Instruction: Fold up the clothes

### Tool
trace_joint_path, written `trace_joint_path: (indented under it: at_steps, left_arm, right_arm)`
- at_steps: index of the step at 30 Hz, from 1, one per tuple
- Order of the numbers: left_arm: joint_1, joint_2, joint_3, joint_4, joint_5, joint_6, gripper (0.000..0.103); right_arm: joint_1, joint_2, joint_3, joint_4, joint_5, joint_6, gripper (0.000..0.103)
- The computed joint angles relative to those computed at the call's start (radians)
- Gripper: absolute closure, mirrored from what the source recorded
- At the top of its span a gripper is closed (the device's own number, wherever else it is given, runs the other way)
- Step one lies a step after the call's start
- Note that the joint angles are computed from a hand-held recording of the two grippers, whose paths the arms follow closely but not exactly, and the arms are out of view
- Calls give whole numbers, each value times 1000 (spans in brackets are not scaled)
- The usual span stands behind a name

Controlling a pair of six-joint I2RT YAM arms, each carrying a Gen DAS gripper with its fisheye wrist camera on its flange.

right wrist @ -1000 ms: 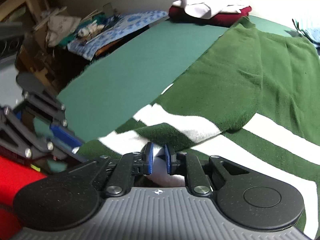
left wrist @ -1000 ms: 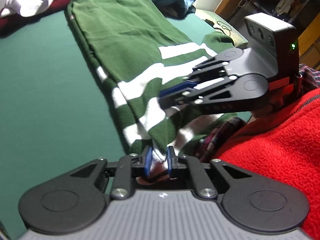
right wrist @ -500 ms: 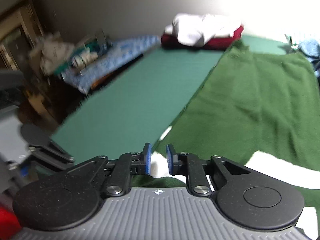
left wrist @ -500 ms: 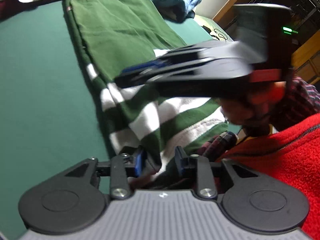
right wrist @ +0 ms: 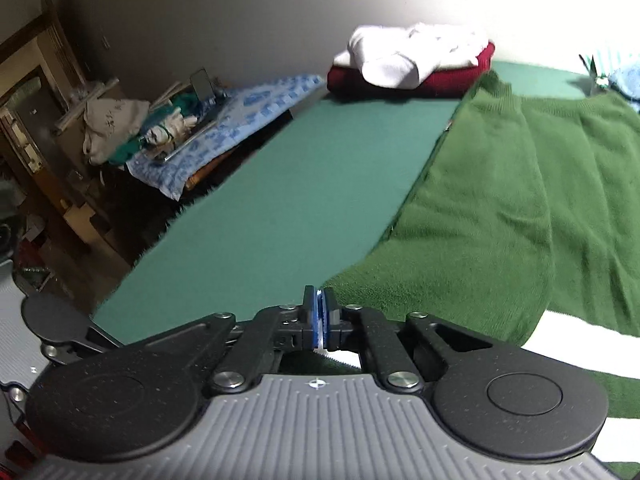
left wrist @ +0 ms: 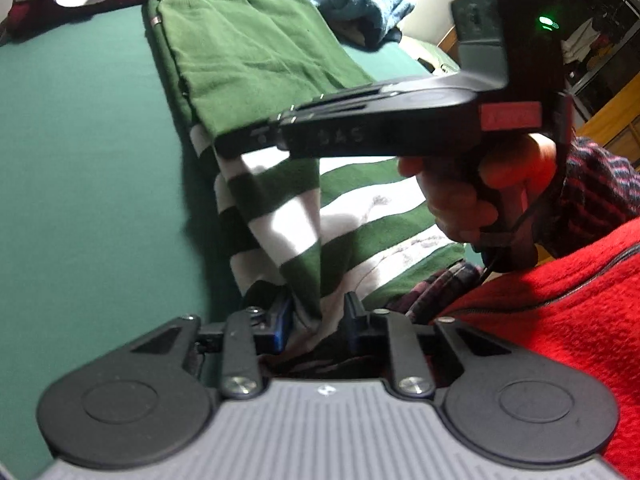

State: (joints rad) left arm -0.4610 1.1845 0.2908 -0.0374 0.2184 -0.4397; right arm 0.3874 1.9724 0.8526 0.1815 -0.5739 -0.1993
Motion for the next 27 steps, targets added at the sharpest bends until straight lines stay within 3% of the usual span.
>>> trace_joint_path:
  at_steps: [3, 6, 10, 12, 16, 20, 23, 27]
  left_arm:
    - [9, 5, 8, -14, 6, 18, 91]
    - [25, -40, 8, -69, 10, 48, 92]
    - [48, -125, 36, -187, -42, 114, 92]
    - [87, -146, 49, -187, -44, 140, 92]
    - [120, -51, 87, -76, -20, 182, 92]
    - [92, 95, 133, 22, -18, 213, 91]
    - [87, 220, 172, 40, 3, 222, 91]
    - [75, 254, 159, 54, -3, 220, 88]
  right_arm:
    - [-7, 20, 14, -34, 8, 11, 100]
    - [-47, -24, -20, -25, -24, 11, 84]
    - [-106, -82, -61, -38, -27, -55, 85]
    - [-116, -70, -61, -45, -13, -50, 85]
    - [-114, -28, -58, -32, -4, -24, 83]
    - [-97, -44, -93, 17, 25, -77, 79]
    - [-121, -71, -130, 42, 24, -81, 81]
    - [-178, -98, -176, 78, 0, -52, 84]
